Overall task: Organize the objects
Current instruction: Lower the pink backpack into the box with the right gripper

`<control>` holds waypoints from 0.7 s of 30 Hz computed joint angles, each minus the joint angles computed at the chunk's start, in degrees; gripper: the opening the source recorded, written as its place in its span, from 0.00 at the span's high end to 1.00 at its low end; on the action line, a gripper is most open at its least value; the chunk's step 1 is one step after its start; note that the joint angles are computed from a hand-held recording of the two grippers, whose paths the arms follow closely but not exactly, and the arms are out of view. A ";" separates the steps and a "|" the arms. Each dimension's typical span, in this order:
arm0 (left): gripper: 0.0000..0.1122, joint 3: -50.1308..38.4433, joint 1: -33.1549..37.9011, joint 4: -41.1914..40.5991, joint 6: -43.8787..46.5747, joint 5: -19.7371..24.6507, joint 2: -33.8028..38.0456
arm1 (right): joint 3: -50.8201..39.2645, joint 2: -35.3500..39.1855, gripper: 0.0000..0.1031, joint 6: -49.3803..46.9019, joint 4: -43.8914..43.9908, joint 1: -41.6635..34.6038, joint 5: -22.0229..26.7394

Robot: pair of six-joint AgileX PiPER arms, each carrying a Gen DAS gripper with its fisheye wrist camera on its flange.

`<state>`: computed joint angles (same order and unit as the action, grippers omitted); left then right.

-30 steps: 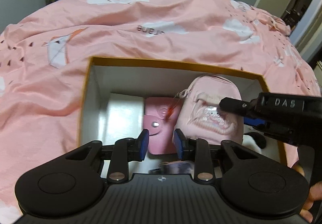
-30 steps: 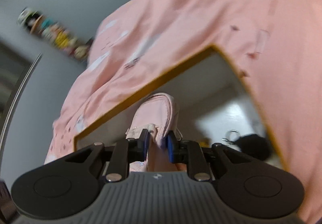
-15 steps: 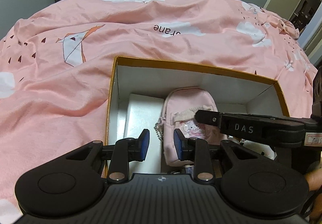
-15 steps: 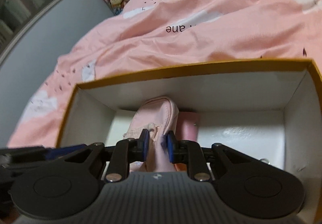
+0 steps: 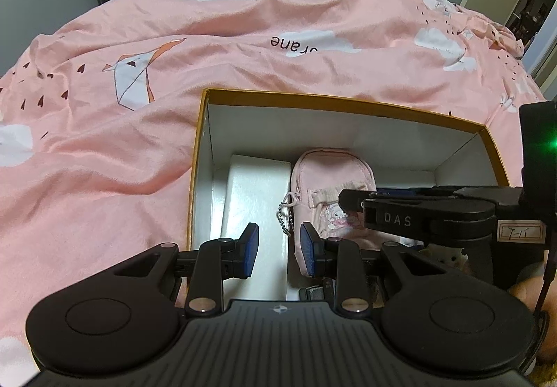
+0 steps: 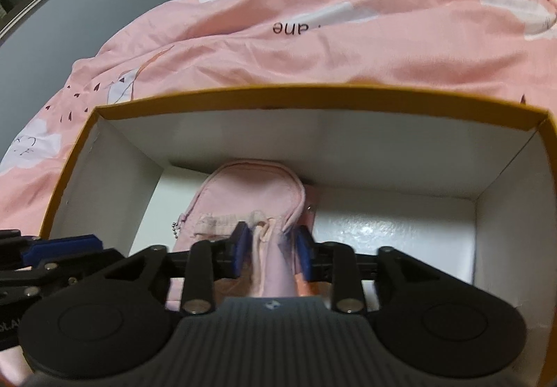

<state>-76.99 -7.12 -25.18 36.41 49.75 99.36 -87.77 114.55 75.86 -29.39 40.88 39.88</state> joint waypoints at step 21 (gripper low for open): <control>0.69 18.11 12.31 -20.01 25.16 12.06 -25.95 | 15.92 -21.71 0.45 31.11 -29.27 29.33 24.65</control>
<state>-58.89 5.19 -45.20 61.57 61.81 73.41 -71.85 92.84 106.96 -58.66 70.21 64.53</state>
